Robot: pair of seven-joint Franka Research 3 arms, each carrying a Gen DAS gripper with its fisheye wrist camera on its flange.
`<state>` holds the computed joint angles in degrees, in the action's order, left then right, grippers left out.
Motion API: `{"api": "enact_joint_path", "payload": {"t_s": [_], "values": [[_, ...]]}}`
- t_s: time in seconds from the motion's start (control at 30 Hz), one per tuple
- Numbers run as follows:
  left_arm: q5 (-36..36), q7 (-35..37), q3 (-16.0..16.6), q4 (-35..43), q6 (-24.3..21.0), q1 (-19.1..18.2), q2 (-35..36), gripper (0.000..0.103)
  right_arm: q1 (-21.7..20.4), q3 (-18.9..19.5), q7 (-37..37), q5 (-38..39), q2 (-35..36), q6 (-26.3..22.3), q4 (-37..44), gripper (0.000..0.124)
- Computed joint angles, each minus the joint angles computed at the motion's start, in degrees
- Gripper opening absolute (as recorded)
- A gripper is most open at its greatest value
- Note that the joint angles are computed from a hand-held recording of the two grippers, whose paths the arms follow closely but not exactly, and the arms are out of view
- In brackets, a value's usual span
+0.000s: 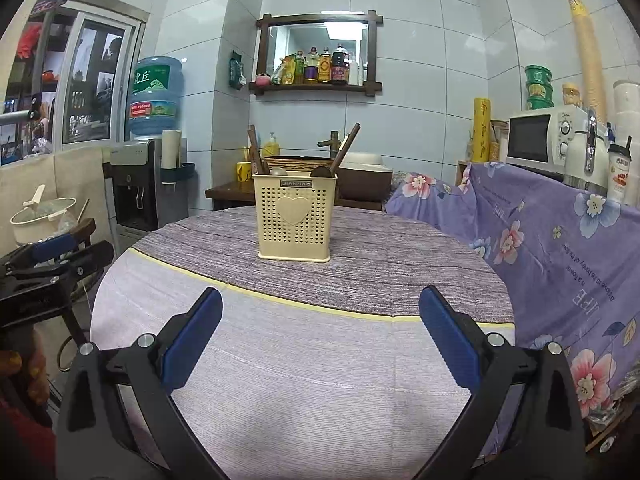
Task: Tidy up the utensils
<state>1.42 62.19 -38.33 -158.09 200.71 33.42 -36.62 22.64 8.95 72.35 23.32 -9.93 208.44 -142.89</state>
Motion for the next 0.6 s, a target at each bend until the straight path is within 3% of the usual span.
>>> {"api": "enact_joint_path", "payload": {"t_s": [0.6], "values": [[-0.70, -1.19, -1.10, -0.84, 0.15, 0.95, -1.48, 0.098, -0.18, 0.20, -1.50, 1.20, 0.29, -0.60, 0.97, 0.097]]}}
